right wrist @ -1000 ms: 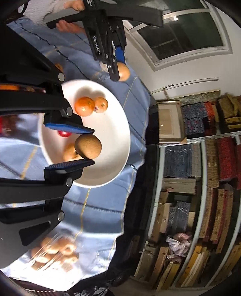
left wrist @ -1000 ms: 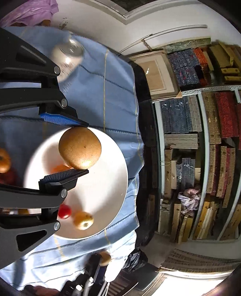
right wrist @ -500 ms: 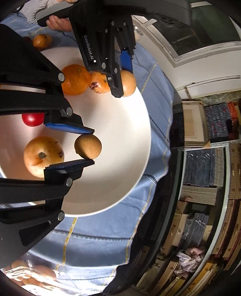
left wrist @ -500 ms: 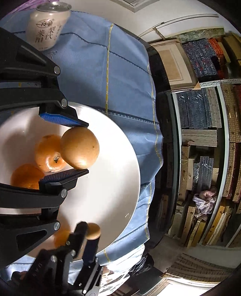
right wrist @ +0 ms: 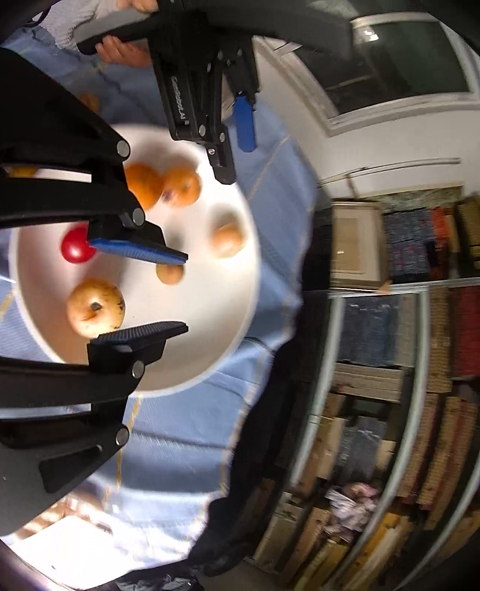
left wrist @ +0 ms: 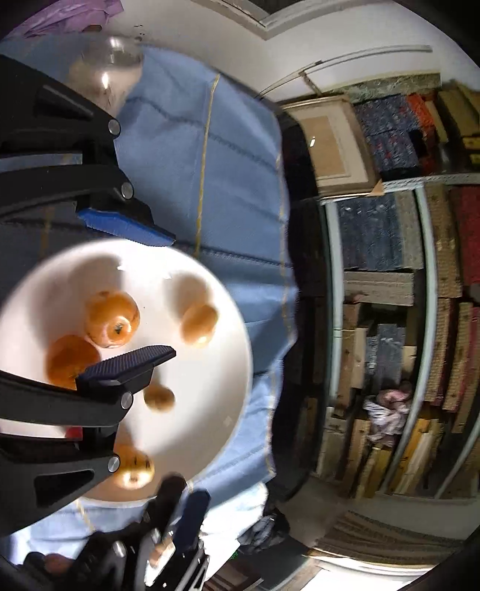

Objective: Organize fruits
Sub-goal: 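Move both open tools back toward the remaining fruit pile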

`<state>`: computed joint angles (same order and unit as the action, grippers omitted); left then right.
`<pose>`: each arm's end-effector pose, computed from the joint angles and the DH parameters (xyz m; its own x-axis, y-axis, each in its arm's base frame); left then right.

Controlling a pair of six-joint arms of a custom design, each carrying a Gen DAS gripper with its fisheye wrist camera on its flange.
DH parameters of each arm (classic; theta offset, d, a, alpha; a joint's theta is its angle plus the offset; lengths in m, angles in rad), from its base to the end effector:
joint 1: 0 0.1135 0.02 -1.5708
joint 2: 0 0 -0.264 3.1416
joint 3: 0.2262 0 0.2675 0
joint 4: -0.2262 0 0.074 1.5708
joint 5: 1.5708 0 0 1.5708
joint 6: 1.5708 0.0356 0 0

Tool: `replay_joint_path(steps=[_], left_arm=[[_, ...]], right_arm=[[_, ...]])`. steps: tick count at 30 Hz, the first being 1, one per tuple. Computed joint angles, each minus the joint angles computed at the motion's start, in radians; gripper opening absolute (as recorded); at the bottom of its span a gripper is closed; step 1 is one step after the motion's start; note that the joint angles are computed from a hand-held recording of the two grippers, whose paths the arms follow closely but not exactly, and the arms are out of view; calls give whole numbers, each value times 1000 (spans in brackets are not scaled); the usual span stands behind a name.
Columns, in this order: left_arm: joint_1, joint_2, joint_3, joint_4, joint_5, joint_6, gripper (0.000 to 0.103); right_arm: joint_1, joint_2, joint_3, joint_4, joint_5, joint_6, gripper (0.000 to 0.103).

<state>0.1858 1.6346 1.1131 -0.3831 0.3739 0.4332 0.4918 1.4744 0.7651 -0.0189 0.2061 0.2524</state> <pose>0.3552 0.0535 0.2149 -0.6803 0.2697 -0.6815 0.3696 0.9292 -0.0012 0.2791 0.1412 0.1796 -0.6499 -0.0708 -0.7567 -0.1707 0.9838 0.0545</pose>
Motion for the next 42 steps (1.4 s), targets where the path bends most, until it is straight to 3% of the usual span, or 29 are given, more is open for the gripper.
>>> replay_joint_path(steps=[4,10,14,18,22,28,42], left_arm=[[80,-171,-68,-45,54,41,66],[235,-412,-248,-100,149,178,69],[311,-498,-381,-75,171,262,69],[357,-459,-455,-59,178,322,69],[344,-392,-478,-13,162,304,69],[330,-343,-503,45,155,296,69],[325,-275,-531,100,189,323,69]], right_arm=[[109,-316,-112,-107,132,29,52],[452,-704,-227,-366,433,190,61],[733,-786,-265,-522,658,403,69],[936,-724,-302,-628,802,675,73],[941,-732,-404,-558,769,768,73],[820,-820,-546,-393,653,722,73],[727,-930,-664,-345,555,706,76]])
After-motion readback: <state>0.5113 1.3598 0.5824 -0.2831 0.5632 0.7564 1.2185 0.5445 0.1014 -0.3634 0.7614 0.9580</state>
